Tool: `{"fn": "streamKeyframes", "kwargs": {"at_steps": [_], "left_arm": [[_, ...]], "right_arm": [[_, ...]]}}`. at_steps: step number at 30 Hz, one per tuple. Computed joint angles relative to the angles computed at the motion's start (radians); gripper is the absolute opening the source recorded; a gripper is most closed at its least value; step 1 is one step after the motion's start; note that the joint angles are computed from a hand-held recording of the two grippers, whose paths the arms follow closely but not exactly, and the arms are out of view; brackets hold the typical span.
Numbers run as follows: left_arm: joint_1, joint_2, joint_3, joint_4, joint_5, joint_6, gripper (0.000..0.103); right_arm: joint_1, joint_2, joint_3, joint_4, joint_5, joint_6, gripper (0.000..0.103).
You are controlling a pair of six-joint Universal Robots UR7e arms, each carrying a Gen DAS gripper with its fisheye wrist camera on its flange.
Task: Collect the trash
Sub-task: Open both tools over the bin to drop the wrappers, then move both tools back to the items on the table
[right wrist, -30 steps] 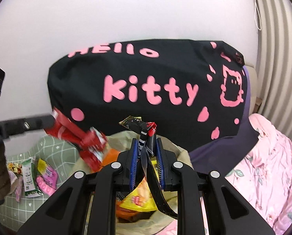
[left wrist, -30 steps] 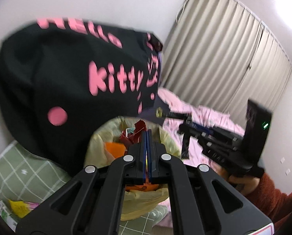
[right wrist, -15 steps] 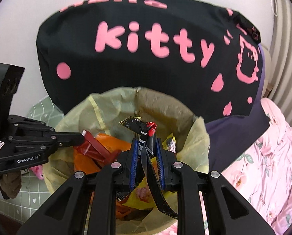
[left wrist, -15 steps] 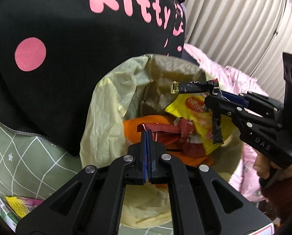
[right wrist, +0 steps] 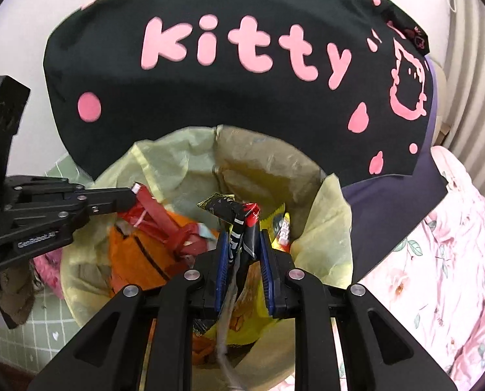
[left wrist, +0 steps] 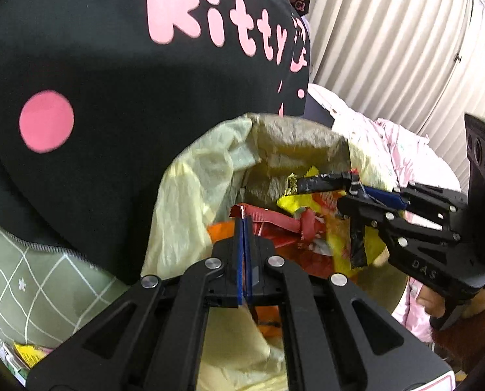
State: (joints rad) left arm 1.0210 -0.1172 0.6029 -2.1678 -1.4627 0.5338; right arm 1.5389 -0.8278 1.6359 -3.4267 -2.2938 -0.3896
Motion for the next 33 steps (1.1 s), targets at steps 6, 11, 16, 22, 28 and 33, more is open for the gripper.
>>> {"fn": "streamKeyframes", "kwargs": {"at_steps": [6, 11, 16, 22, 28, 33], "left_arm": [[0.006, -0.012, -0.026, 0.056, -0.02, -0.015, 0.001], [0.018, -0.066, 0.058, 0.05, -0.041, -0.02, 0.012], [0.032, -0.138, 0.169, -0.028, -0.084, -0.04, 0.031], [0.05, -0.245, 0.336, -0.216, -0.077, -0.051, 0.041], [0.088, -0.337, 0.487, -0.44, 0.031, -0.078, 0.045], [0.126, -0.394, 0.573, -0.552, 0.126, -0.113, 0.045]], "right_arm": [[-0.005, 0.003, -0.051, 0.063, 0.025, -0.008, 0.024], [-0.002, 0.012, -0.076, 0.094, 0.03, -0.036, 0.04], [0.004, 0.02, -0.069, 0.049, 0.026, -0.05, 0.042], [0.032, 0.037, -0.068, -0.029, 0.025, -0.076, 0.042], [0.07, 0.073, -0.088, -0.084, 0.078, -0.12, 0.042], [0.088, 0.103, -0.09, -0.078, 0.185, -0.115, 0.049]]}}
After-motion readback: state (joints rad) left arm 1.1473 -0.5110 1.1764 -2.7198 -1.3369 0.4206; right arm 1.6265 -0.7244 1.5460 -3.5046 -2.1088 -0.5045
